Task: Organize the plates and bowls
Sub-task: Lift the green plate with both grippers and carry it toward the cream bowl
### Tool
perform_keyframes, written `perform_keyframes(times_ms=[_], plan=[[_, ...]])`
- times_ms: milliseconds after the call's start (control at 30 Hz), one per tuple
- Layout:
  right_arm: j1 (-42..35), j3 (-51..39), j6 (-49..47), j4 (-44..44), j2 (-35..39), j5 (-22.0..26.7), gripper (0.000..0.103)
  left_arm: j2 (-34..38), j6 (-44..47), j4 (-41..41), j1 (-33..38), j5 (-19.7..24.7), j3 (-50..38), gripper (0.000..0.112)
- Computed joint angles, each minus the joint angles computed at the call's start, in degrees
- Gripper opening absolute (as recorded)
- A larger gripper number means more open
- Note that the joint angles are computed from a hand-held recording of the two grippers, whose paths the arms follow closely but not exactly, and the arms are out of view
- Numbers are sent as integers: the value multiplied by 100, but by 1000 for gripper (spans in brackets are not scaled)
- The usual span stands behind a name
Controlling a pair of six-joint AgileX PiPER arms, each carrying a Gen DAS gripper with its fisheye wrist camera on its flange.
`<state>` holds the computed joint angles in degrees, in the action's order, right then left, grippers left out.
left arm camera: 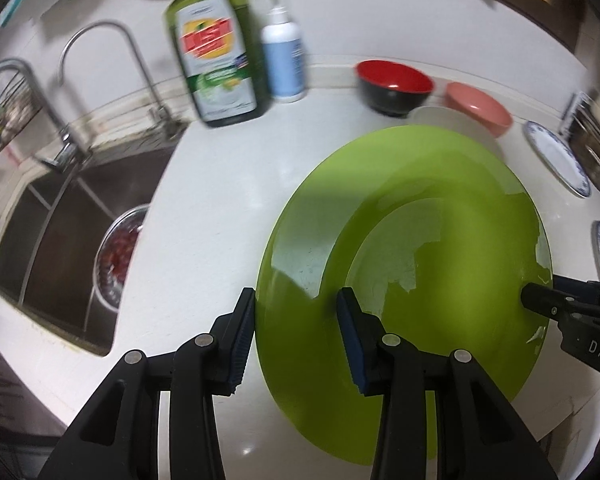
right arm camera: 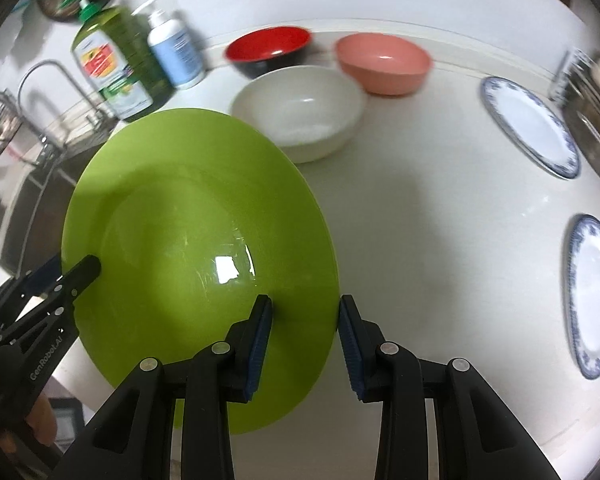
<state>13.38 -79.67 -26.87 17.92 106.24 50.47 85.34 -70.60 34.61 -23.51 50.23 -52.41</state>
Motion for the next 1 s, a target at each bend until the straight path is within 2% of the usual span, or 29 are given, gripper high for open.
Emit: perform_keyframes(times_ms=[200, 500, 1000], plan=[[538, 46, 267, -69, 132, -112, 35, -145, 151, -159, 589, -393, 497, 41], [971, -130, 722, -318, 497, -226, 35, 255, 362, -242, 1112, -966, 675, 41], [1175, -381, 1018, -590, 793, -142, 35, 482, 592, -415, 1378, -1240, 771, 41]])
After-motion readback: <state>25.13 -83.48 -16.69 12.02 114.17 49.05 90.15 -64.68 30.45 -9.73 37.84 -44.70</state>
